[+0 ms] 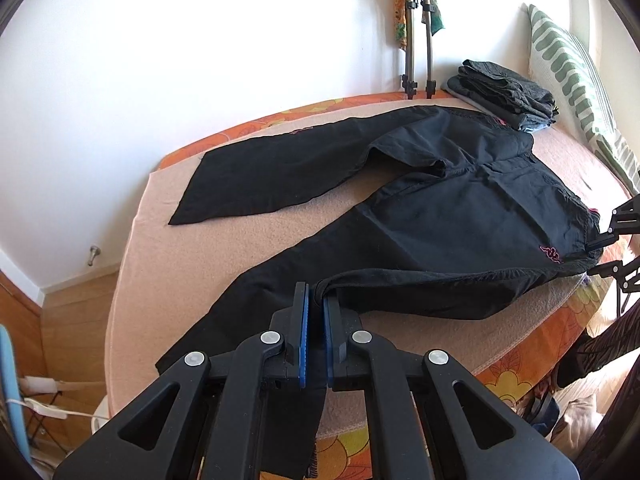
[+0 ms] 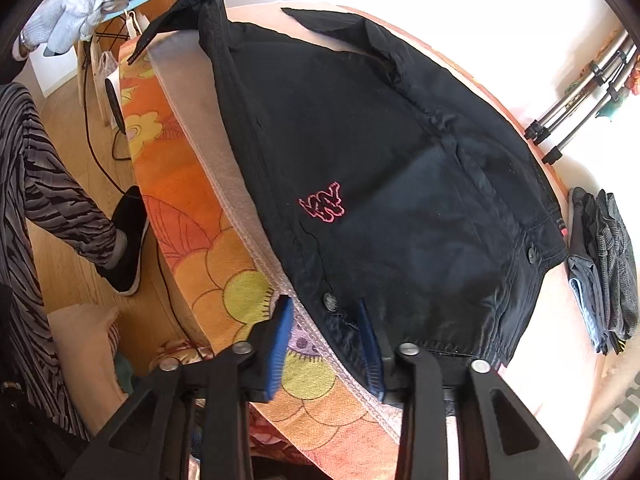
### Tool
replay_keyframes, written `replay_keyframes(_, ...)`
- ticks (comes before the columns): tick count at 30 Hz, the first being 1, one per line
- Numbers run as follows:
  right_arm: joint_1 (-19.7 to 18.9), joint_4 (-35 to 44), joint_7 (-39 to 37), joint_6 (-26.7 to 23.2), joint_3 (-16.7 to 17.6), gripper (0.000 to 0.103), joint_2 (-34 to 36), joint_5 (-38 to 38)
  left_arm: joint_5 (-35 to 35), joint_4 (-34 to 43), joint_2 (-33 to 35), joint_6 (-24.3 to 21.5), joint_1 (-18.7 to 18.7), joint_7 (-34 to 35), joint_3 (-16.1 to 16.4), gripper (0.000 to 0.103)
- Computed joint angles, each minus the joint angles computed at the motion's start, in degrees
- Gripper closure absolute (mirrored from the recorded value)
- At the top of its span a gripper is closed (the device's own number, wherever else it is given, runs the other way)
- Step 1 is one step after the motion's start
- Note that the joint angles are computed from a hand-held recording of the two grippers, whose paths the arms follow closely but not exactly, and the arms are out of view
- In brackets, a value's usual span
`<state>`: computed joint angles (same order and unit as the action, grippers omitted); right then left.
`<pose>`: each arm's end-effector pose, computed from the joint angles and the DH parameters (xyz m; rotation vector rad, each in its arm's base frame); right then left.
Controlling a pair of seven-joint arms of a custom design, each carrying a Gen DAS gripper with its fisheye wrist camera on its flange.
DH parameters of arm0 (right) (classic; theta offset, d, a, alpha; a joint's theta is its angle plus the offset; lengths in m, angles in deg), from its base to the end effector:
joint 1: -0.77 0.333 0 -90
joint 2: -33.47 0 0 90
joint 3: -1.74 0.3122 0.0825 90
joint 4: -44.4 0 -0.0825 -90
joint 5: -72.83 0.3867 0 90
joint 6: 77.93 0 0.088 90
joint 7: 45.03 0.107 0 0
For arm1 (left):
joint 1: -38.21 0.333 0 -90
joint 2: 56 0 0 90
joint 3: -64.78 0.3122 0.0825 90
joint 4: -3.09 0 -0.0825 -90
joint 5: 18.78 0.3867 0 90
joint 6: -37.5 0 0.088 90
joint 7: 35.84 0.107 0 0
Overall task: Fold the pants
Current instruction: 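Lift both hems and carry them toward the waistband, laying the legs over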
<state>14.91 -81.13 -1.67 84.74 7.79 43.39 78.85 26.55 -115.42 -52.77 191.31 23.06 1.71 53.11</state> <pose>0.5580 0.1980 0.3540 -2.6966 0.6930 -0.5190 0.5247 -0.2888 0.4558 -1.6130 1.9150 -0.6233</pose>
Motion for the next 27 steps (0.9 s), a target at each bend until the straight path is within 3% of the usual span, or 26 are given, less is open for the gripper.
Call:
replay_keyframes(3, -0.7, 0.83, 0.31, 0.2, 0.34, 0.098, -0.36, 2.83, 1.96, 0.87, 0.23, -0.54, -0.18, -1.42, 0.15, 0.098)
replay_keyframes(9, -0.44, 3.04, 4.2, 7.44, -0.24, 0.1, -0.72, 2.91, 4.73, 2.79, 0.27, 0.69, 0.58, -4.42, 0.83, 0.098)
replay_keyframes(13, 1.62, 7.25, 10.62, 10.9, -3.1, 0.1, 1.26, -4.02, 6.15, 6.06, 1.53, 0.04, 0.7, -4.68, 1.16, 0.098)
replay_keyframes(20, 4.03, 18.22, 19.44, 11.82, -7.16, 0.1, 6.57, -13.84, 5.92, 14.32, 6.8, -0.09, 0.5, -1.88, 2.99, 0.098)
replay_keyframes(27, 5.35, 36.08, 24.97, 6.24, -9.59, 0.1, 16.97, -18.76, 2.13, 25.72, 14.59, -1.61, -0.96, 4.15, 6.01, 0.098)
